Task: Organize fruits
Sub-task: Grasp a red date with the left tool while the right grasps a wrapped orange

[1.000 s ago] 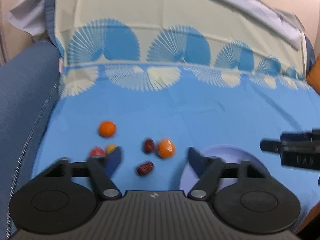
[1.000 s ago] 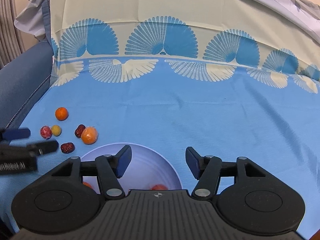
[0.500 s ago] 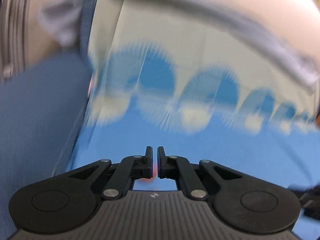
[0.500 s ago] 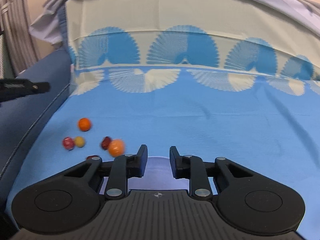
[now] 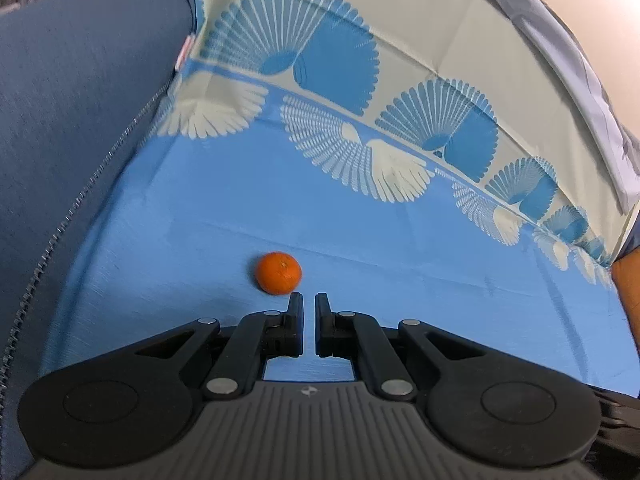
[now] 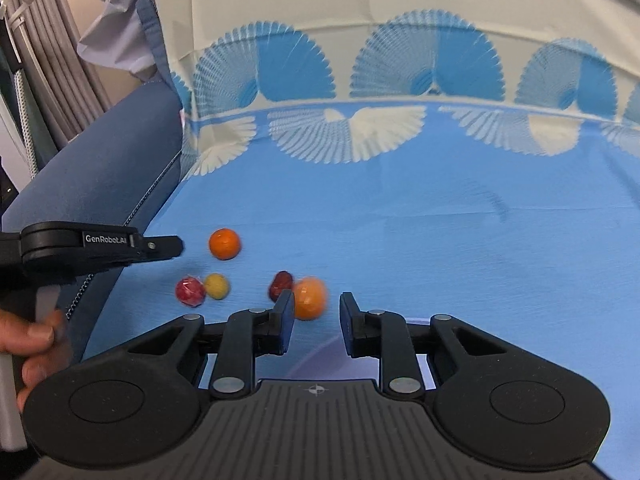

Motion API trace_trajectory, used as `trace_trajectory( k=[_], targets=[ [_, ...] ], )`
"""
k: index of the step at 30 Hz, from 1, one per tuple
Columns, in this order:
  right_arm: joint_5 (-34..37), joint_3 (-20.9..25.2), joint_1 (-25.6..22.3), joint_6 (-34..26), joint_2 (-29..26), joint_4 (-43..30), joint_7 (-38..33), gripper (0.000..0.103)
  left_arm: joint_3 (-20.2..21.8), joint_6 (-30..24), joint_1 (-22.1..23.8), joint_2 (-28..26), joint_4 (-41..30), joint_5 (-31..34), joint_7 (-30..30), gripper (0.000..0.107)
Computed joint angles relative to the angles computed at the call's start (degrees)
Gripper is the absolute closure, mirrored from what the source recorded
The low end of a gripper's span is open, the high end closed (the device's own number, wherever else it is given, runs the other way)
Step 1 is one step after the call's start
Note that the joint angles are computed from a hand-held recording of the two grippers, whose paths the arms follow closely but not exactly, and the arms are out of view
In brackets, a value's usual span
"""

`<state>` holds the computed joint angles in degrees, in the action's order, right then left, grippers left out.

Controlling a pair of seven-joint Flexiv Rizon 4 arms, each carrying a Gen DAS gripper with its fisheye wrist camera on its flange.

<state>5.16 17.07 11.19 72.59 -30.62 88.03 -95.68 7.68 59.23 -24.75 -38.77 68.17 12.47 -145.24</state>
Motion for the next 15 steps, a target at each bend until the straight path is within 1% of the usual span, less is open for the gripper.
trace_trajectory(
  k=[3, 6, 7, 9, 12, 15],
  targets=[
    [-1.9, -1.1, 2.1, -1.9, -2.5, -2.7, 0.8, 0.075, -1.2, 0.8, 0.9, -0.5, 0.1, -1.1, 1.3, 0.103],
    [-4.8, -3.7, 4.9, -2.9, -4.9, -4.7, 3.7, 0.063, -3.7, 3.4, 2.5, -1.2, 0.9, -4.2, 3.9, 0.102],
    [-5.7, -4.5, 5.7, -3.0, -5.6, -5.2, 4.9, 0.061, -4.5, 4.1, 3.0, -1.5, 1.1, -5.4, 4.9, 0.101],
    [-7.5, -5.8, 6.9, -3.2, -6.9, -6.1, 6.7, 0.061, -5.8, 6.0, 3.9, -2.0, 1.8, -8.0, 6.4, 0.101],
    [-9.5, -6.4, 7.6, -4.5, -9.0, -8.2, 8.3, 0.061, -6.7, 8.0, 4.5, -2.9, 2.4, -11.4, 8.0, 0.100],
    [-10.0, -5.2, 6.9, -7.6, -10.5, -10.2, 7.9, 0.062, -7.9, 7.6, 5.0, -4.4, 1.2, -14.6, 10.6, 0.095]
  ],
)
